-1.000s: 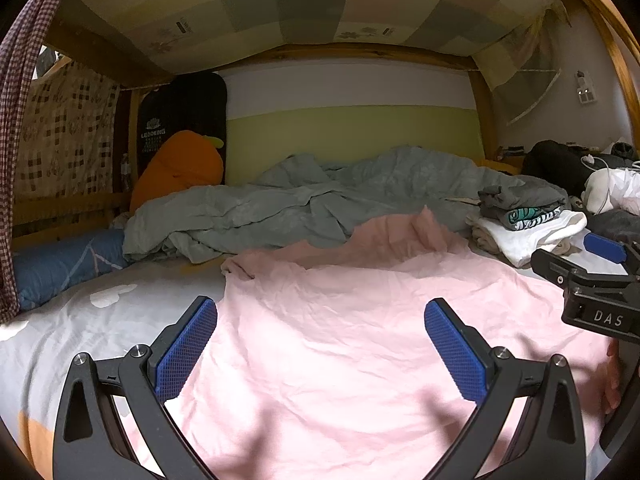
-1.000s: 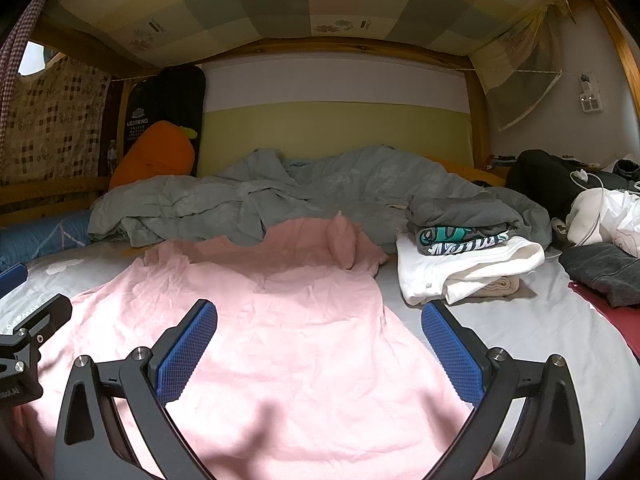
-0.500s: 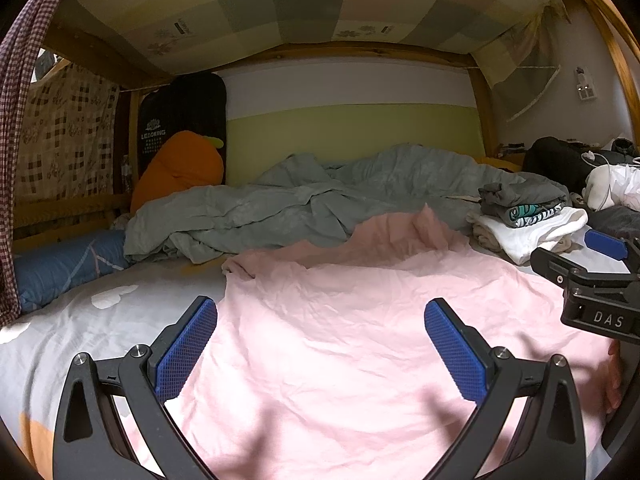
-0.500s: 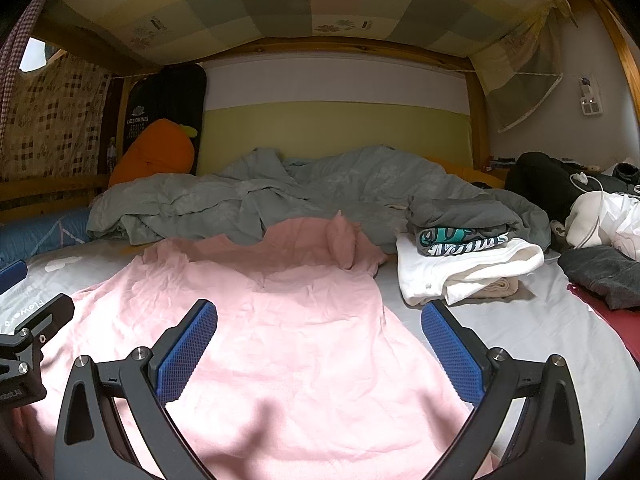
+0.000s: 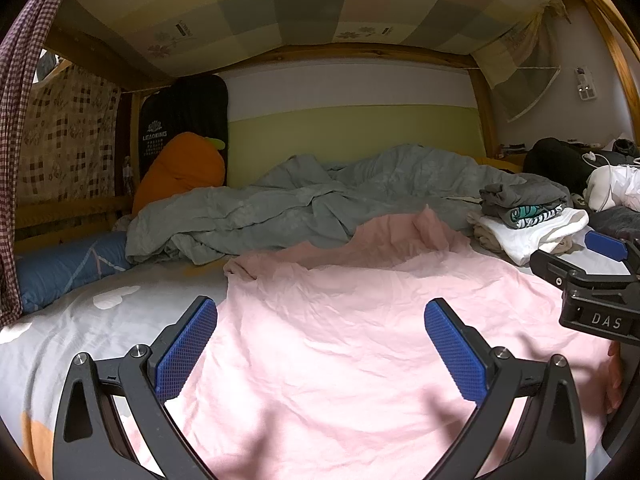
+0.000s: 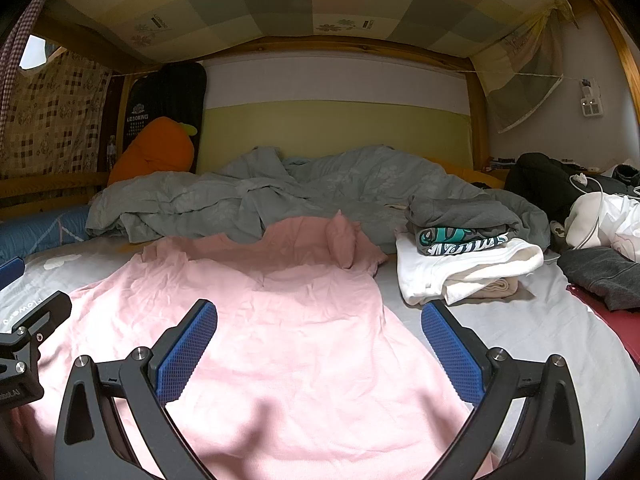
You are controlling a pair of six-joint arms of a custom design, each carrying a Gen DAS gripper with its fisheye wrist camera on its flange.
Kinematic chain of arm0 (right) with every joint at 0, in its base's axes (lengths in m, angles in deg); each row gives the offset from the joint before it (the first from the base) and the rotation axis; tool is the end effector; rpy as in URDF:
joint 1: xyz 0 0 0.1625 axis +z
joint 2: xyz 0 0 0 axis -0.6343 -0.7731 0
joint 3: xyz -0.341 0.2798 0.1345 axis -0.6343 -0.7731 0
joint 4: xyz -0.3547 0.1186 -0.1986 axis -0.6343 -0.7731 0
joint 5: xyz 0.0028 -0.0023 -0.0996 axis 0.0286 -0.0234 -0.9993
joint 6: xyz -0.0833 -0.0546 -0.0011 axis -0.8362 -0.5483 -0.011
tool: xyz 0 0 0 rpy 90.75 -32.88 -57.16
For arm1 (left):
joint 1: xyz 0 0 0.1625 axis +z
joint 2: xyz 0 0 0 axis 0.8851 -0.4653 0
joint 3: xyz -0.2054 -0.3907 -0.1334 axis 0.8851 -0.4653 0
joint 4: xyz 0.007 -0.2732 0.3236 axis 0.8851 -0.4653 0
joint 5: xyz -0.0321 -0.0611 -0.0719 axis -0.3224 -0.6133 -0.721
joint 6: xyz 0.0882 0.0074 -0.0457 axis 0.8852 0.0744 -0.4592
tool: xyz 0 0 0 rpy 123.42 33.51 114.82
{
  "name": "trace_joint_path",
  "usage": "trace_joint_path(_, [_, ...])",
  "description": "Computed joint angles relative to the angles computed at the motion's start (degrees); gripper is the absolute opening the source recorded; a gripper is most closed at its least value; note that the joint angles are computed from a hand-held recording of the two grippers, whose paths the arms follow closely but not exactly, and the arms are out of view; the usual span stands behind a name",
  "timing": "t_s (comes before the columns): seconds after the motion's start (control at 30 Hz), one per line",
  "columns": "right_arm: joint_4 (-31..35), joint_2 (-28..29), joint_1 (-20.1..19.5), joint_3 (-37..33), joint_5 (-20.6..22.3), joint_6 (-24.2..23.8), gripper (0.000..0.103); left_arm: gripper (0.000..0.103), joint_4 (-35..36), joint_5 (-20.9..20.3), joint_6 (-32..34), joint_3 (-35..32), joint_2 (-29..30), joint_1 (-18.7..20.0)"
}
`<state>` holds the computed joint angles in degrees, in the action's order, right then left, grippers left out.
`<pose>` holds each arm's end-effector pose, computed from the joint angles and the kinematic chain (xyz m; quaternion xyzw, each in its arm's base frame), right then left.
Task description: Fold small clothes
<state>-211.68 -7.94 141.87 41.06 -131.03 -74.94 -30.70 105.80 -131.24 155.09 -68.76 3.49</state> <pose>0.2426 -0.6628 0.0932 0.2145 -0.6946 0.6043 0.3260 -0.1223 -0.7016 0.1924 0.3209 0.6992 -0.5712 0.2860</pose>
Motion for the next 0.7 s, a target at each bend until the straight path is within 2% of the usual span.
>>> trace_joint_path(0.7, [-1.71, 0.20, 0.23, -0.38, -1.41, -0.78, 0.103, 0.103, -0.08, -0.45, -0.64, -0.11, -0.10, 0.23])
